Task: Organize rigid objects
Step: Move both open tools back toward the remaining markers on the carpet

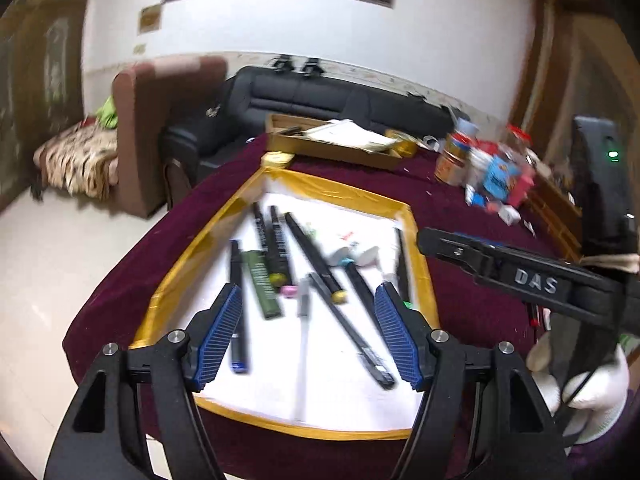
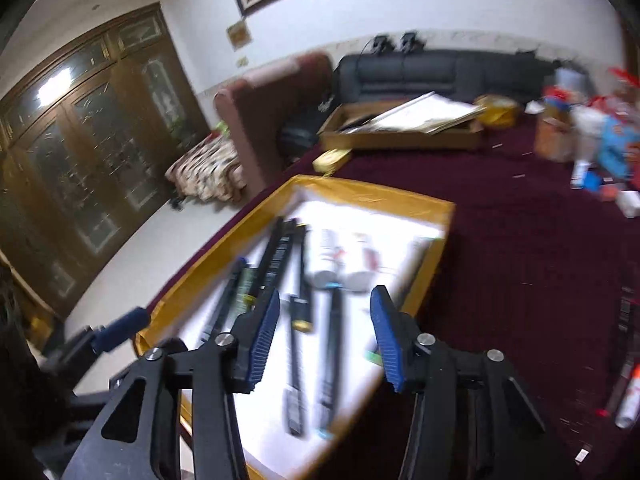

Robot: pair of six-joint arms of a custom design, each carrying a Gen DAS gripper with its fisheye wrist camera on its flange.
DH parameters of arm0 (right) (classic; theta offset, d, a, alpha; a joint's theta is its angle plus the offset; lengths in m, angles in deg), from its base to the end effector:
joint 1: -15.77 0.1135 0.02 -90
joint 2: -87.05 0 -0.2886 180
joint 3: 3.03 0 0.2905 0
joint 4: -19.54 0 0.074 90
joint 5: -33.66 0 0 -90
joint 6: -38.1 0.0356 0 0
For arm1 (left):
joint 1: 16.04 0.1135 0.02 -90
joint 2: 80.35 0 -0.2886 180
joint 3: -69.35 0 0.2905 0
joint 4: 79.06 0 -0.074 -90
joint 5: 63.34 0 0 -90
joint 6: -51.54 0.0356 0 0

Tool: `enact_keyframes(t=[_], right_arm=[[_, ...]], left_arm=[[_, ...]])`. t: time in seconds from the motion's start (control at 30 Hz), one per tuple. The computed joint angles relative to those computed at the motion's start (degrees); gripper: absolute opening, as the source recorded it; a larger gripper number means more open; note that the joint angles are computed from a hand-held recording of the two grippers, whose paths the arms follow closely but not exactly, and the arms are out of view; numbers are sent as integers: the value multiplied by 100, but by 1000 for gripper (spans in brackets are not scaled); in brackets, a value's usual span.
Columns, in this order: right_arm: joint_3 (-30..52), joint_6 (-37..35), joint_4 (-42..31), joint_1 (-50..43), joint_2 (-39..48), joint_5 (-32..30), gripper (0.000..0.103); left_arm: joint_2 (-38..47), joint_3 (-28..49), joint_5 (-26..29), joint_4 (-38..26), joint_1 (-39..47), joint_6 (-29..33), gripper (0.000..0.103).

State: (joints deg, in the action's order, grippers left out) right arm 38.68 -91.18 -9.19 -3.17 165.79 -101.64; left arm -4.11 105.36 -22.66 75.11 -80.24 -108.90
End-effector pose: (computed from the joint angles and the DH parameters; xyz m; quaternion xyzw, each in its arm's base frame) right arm 0.2316 -0.0527 0.1313 -0.2389 0.8739 0.2347 0.3525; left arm 0.1168 -0.1796 0.1174 -0.1348 0.8830 -0.0165 0.4493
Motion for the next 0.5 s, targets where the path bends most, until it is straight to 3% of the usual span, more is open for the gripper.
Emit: enact_keyframes(t=[0.23,0.5], right_arm=[[-144,-920,447,-1788,86,-512,65],[245,-1000,845,-2940,588,-967,77]], left_arm=[[1472,1448,-1,-652,-410,295,69],[2431,2658,83,-1141,-635,682,69]])
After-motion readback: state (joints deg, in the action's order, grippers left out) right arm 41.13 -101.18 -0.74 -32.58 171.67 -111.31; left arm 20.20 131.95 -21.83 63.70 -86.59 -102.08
